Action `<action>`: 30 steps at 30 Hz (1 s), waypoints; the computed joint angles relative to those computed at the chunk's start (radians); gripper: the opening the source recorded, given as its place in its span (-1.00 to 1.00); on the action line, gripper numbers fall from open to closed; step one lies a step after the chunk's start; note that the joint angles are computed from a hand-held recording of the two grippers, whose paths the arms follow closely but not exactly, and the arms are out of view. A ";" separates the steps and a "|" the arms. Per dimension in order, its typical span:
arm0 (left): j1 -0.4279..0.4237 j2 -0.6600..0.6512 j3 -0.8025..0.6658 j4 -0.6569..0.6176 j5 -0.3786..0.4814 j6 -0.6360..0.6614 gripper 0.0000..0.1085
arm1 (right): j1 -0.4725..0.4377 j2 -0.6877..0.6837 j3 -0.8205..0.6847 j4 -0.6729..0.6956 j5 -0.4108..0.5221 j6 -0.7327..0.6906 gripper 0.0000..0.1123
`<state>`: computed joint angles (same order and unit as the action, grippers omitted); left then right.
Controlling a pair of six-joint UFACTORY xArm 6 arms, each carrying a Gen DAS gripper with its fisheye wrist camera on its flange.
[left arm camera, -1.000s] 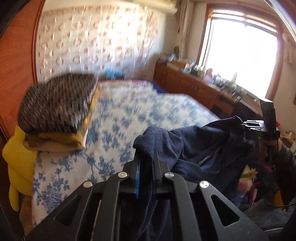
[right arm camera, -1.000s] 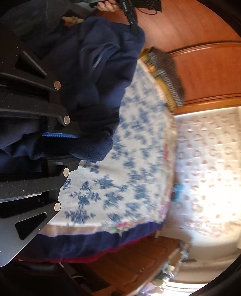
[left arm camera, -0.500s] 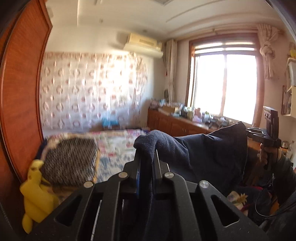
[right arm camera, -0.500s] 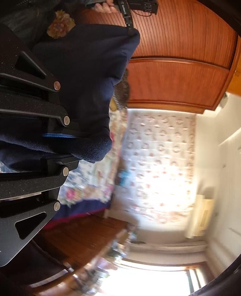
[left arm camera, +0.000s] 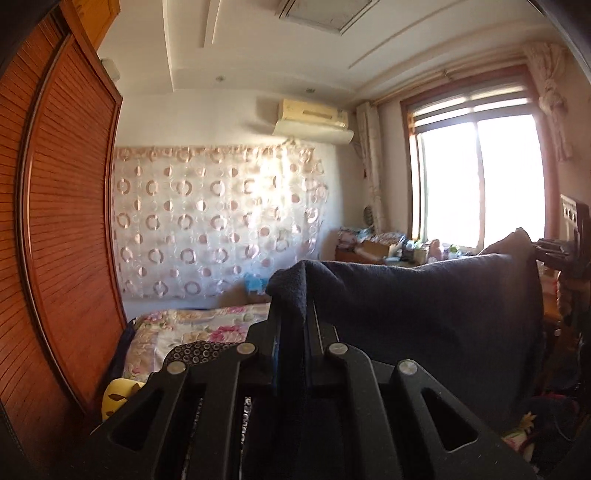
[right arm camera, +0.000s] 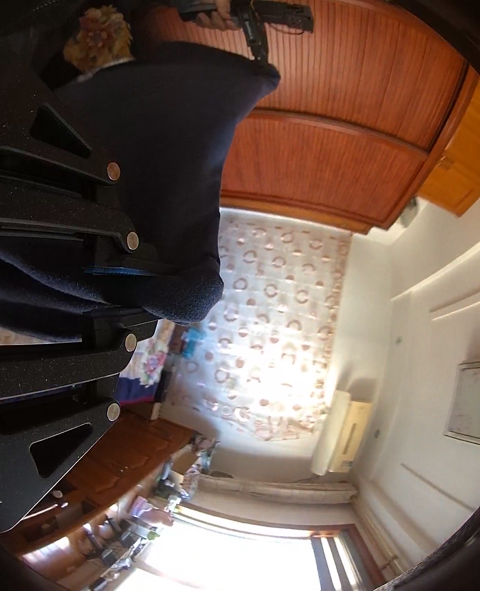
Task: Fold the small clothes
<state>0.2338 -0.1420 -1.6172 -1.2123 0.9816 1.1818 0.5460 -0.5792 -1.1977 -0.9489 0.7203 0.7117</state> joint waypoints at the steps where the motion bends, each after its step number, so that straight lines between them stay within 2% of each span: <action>1: -0.044 0.075 -0.067 0.052 -0.047 -0.040 -0.88 | -0.040 0.045 -0.033 0.047 -0.018 -0.041 -0.82; 3: -0.102 0.174 -0.146 0.113 -0.113 -0.074 -0.83 | -0.132 0.173 -0.118 0.130 -0.040 -0.119 -0.82; 5: -0.160 0.326 -0.273 0.213 -0.171 -0.111 -0.75 | -0.224 0.326 -0.218 0.242 -0.053 -0.213 -0.76; 6: -0.178 0.386 -0.325 0.265 -0.179 -0.139 -0.74 | -0.250 0.393 -0.265 0.271 -0.035 -0.237 -0.51; 8: -0.190 0.514 -0.451 0.374 -0.111 -0.230 -0.60 | -0.303 0.555 -0.388 0.331 0.057 -0.273 -0.11; 10: -0.191 0.569 -0.473 0.441 -0.064 -0.300 -0.56 | -0.321 0.635 -0.437 0.300 0.115 -0.226 -0.08; 14: -0.199 0.458 -0.232 0.440 -0.107 -0.214 -0.38 | -0.349 0.600 -0.271 0.384 -0.004 -0.220 -0.08; 21: -0.196 0.289 0.074 0.431 -0.136 -0.133 -0.31 | -0.326 0.472 0.005 0.432 -0.087 -0.219 -0.08; 25: -0.195 0.241 0.168 0.442 -0.125 -0.114 -0.30 | -0.331 0.412 0.146 0.476 -0.159 -0.160 -0.08; 30: -0.214 0.199 0.276 0.491 -0.160 -0.109 -0.30 | -0.320 0.313 0.326 0.454 -0.204 -0.064 -0.08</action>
<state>0.0198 0.0568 -1.3409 -0.7216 0.8215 1.0731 0.2258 -0.2659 -0.8714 -0.4948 0.5164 0.6477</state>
